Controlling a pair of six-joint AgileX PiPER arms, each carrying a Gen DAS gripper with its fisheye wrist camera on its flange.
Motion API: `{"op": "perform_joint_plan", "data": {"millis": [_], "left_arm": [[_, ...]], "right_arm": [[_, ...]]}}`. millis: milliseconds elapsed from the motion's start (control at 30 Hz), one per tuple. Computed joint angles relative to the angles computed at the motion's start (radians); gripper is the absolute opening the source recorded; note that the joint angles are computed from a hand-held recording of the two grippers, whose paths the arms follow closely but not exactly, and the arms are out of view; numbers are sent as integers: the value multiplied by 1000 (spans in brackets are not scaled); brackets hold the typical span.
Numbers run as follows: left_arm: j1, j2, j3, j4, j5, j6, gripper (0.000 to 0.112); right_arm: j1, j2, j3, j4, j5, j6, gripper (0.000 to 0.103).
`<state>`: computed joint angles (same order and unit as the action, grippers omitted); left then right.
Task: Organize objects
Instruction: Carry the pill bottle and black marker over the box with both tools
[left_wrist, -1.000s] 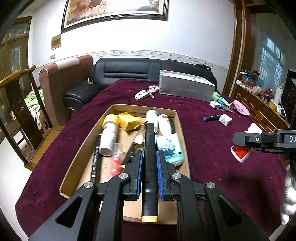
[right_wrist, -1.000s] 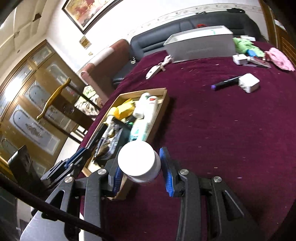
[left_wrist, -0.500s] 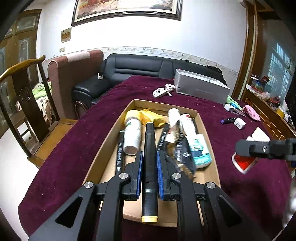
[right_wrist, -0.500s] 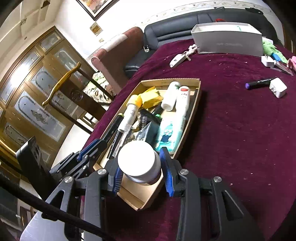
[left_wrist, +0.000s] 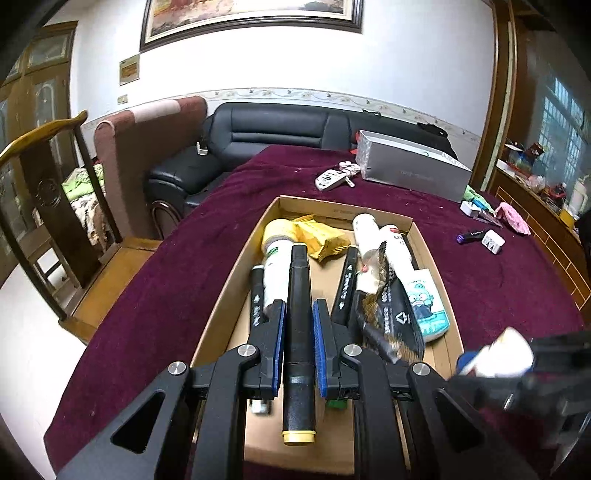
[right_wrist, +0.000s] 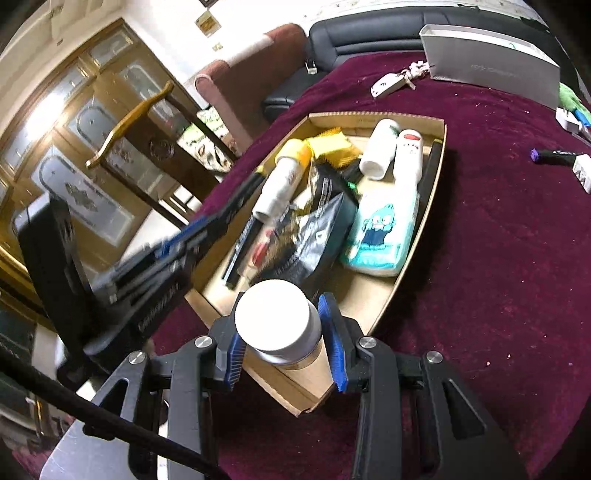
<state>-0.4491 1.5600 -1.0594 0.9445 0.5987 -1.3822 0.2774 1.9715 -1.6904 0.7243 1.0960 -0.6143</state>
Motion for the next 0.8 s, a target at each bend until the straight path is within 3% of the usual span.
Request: {"op": "perform_joint_plan", "data": {"millis": [433,800], "left_arm": [[98,160,-172,-217,-59,303,12],[111,212,-226,-284,-53,390,12]], "right_arm": [[50,37,1,-90,-43,26,36],[74,64,-22,-151,-65,44,36]]}}
